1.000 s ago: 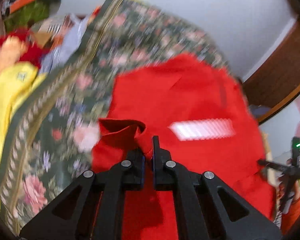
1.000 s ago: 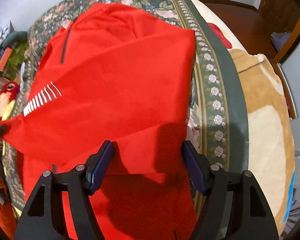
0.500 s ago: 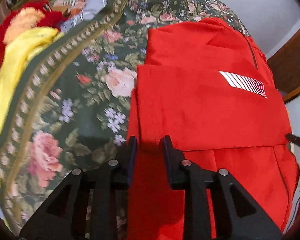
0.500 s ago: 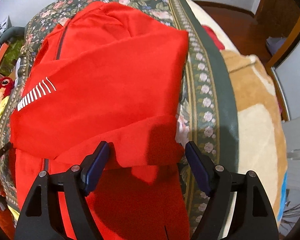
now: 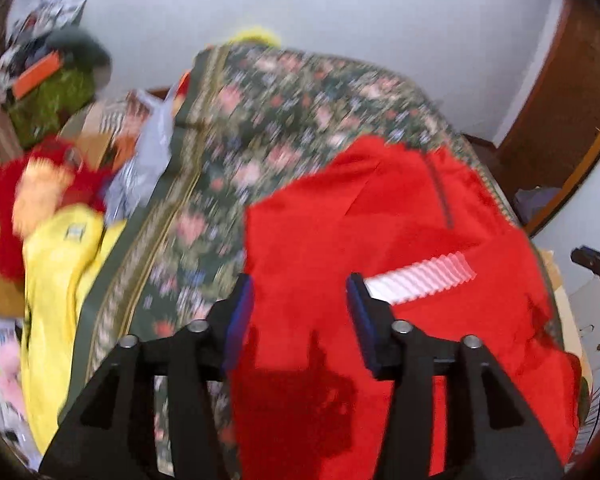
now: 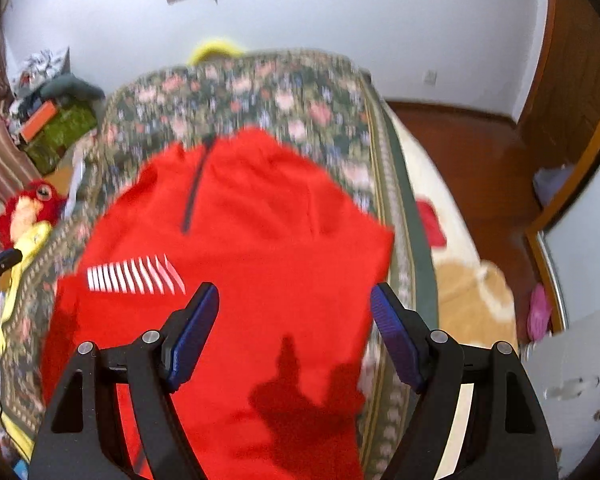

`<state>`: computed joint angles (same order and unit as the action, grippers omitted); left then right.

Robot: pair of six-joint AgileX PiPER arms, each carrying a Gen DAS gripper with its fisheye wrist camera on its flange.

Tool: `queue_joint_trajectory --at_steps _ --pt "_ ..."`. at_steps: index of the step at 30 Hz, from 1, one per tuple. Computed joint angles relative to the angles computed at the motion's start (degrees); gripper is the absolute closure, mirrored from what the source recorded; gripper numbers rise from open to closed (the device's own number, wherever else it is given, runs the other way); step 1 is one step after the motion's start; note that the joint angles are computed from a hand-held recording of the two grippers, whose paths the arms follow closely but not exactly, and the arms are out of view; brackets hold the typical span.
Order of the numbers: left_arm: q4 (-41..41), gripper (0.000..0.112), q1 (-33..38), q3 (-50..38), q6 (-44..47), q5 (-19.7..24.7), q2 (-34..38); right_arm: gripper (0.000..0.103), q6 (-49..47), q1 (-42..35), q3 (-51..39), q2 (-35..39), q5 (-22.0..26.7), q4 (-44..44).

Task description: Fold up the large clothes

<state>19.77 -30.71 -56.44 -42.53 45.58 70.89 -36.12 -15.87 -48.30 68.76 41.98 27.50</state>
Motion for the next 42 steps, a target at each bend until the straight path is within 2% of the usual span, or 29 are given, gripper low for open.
queue_joint_trajectory --at_steps 3,8,13,18,21,25,31,33,34,37,39,42 --pt "2.3 0.052 -0.5 -5.1 0.6 -2.0 4.7 0.028 6.2 4.6 -2.8 2.3 -4.5 -3.5" --pt "-0.8 0.049 1.9 -14.0 6.9 -4.7 14.3 0.028 8.2 6.4 -10.6 11.0 -5.0 -2.0" --pt "-12.0 0.048 7.1 -25.9 17.7 -4.6 26.9 0.028 13.0 8.7 -17.7 19.3 -6.9 -6.3" --pt "-24.5 0.048 12.0 -35.8 25.2 -6.1 36.7 0.028 17.2 8.8 -29.1 30.6 -3.1 -6.0" --pt "-31.4 0.048 14.0 -42.6 28.4 -4.8 43.0 0.028 18.9 8.6 -33.6 35.3 -2.2 -3.8" --pt "-40.3 0.048 16.2 -51.0 31.3 -3.1 51.1 0.028 21.0 9.1 -41.8 43.2 2.7 -0.6" --pt "-51.6 0.048 17.8 -59.7 35.4 -0.3 61.0 0.028 20.1 13.3 -48.9 51.3 4.7 -1.7" --pt "-51.8 0.048 17.5 -60.6 34.6 -0.5 62.7 0.028 21.7 14.2 -50.5 53.5 4.9 -3.3" --pt "-52.3 0.048 17.4 -60.5 34.8 -0.6 63.1 0.028 22.1 14.4 -49.9 53.8 3.5 -3.6" --pt "-52.5 0.048 16.8 -58.7 36.4 -2.1 63.2 0.028 19.5 13.3 -47.0 53.9 0.8 1.3" --pt "-48.9 0.048 15.9 -59.9 35.1 -1.5 63.5 0.029 18.3 12.6 -46.1 53.7 0.7 3.5" --pt "-37.3 0.048 13.9 -65.6 27.2 2.6 65.3 0.048 15.1 12.6 -44.9 52.4 1.3 4.4"
